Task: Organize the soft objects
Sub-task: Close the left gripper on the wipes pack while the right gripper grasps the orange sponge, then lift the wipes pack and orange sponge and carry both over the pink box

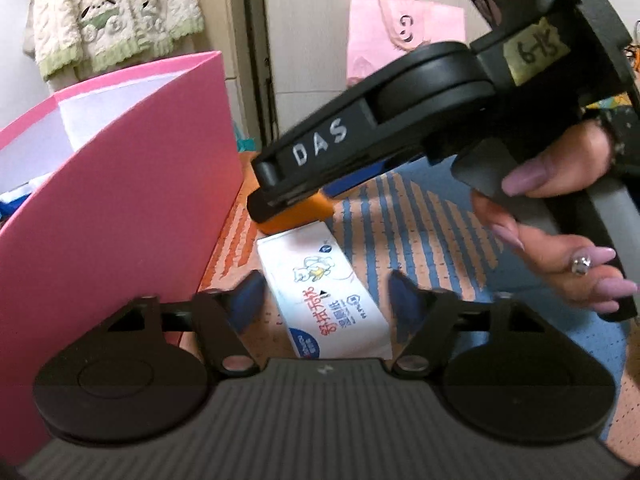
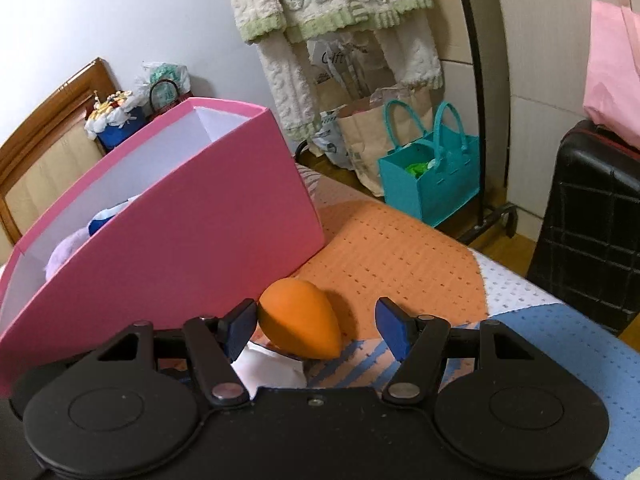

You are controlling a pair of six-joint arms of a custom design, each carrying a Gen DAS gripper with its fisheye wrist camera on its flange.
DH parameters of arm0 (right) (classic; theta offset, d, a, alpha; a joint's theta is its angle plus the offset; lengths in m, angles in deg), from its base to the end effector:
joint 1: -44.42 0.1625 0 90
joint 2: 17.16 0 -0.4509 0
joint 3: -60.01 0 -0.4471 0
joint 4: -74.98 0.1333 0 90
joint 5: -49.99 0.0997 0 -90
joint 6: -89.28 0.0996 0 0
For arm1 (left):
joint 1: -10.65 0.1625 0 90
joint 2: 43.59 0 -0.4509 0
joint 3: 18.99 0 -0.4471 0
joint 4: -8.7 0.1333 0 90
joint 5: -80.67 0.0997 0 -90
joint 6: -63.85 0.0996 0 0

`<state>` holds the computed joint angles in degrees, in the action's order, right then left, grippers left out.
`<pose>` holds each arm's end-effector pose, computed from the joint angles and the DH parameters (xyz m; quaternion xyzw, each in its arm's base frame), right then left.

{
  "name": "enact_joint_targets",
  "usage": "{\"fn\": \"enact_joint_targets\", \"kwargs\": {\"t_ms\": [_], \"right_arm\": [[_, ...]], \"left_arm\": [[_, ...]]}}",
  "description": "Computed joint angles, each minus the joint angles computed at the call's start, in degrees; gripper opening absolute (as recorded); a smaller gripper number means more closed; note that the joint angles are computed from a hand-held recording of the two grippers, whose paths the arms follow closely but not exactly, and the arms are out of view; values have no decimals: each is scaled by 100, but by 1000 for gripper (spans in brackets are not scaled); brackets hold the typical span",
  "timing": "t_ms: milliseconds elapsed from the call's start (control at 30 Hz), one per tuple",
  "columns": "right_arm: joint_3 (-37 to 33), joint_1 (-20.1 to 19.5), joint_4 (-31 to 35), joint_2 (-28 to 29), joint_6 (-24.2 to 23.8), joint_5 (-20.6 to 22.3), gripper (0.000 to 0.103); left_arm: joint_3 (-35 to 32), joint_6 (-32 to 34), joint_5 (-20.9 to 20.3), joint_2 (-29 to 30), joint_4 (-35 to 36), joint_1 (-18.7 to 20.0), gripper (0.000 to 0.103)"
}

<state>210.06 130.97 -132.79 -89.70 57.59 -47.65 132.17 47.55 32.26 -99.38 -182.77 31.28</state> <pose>0.0975 -0.3784 0.1452 0.2063 -0.9141 0.3085 0.1633 -0.2280 -0.2989 0.0268 0.4002 0.8436 -0.2775 0.2262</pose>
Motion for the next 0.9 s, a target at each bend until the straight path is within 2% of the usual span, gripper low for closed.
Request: {"fn": "enact_joint_targets", "kwargs": {"t_ms": [67,100,167,267,433,533,633,900], "right_arm": [[46,-56,112,-88,-138,240,45],[61,-19,99,-98,-151,228,44],[77,163,-50,-58,-143,-78,43],[201,254,-420,-66,35,-210,43],[474,380,-911,-173,373,-636,43],[722,338,-1262,-317,522,-659,43],[948,367,-1537,-472,667,-776,43],[1326,799,-2165,-433,1046,-1364,43]], "left_arm": [[9,111,-26,23,-144,29,45],[-11,136,-35,12,-164,75,43],[-5,156,-77,-9,-202,103,40],[17,265,-107,23,-337,122,39],[103,458,-426,-150,-634,256,39],[171,457,-519,-275,-657,232,39],[230,415,-574,-439,-557,218,39],[373,334,-913,-1052,-34,209,39]]}}
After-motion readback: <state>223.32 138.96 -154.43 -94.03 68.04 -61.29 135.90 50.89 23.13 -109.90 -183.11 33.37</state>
